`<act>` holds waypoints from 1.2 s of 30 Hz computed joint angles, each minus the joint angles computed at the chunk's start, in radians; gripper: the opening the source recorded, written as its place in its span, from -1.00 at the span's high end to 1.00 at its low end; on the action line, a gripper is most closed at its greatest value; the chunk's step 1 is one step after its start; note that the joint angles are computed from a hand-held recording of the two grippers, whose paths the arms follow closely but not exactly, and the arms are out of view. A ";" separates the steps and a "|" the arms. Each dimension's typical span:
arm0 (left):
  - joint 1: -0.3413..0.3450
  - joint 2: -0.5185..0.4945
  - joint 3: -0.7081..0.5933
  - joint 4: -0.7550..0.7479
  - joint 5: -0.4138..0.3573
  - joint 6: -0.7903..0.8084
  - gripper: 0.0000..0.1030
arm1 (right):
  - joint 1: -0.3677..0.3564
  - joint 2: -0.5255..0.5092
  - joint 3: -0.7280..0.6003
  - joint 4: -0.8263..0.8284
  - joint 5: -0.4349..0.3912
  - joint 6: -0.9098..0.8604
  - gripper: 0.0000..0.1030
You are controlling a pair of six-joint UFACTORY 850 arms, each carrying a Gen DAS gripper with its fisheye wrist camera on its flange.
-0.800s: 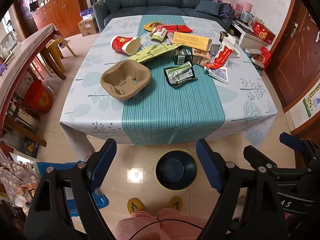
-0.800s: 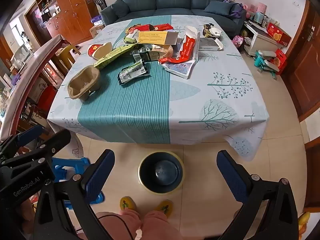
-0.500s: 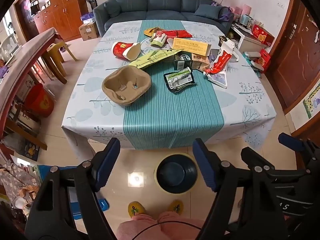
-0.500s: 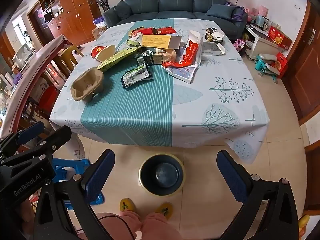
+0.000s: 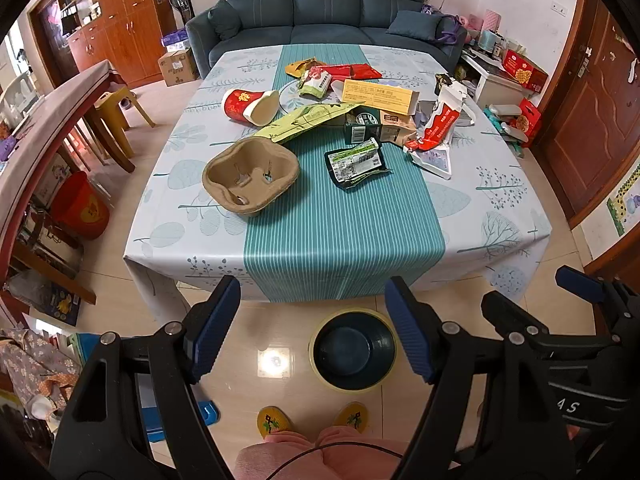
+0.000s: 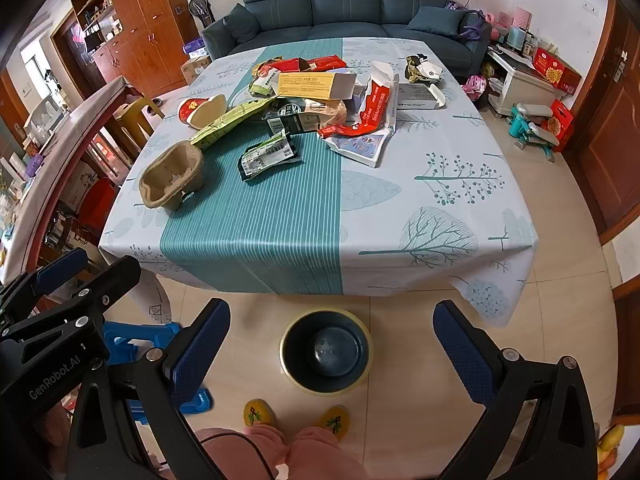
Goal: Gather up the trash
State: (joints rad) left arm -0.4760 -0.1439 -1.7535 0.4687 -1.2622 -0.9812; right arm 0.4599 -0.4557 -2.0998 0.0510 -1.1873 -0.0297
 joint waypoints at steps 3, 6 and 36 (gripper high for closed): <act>-0.002 -0.003 -0.004 0.003 -0.002 -0.003 -0.41 | 0.000 0.000 0.000 0.000 0.001 0.001 -1.00; -0.003 -0.005 -0.006 0.003 -0.002 -0.004 -0.41 | 0.000 -0.001 0.000 -0.002 0.002 0.001 -1.00; 0.006 -0.020 -0.017 -0.012 0.022 -0.003 -0.41 | -0.015 -0.041 -0.067 0.024 -0.025 -0.018 -1.00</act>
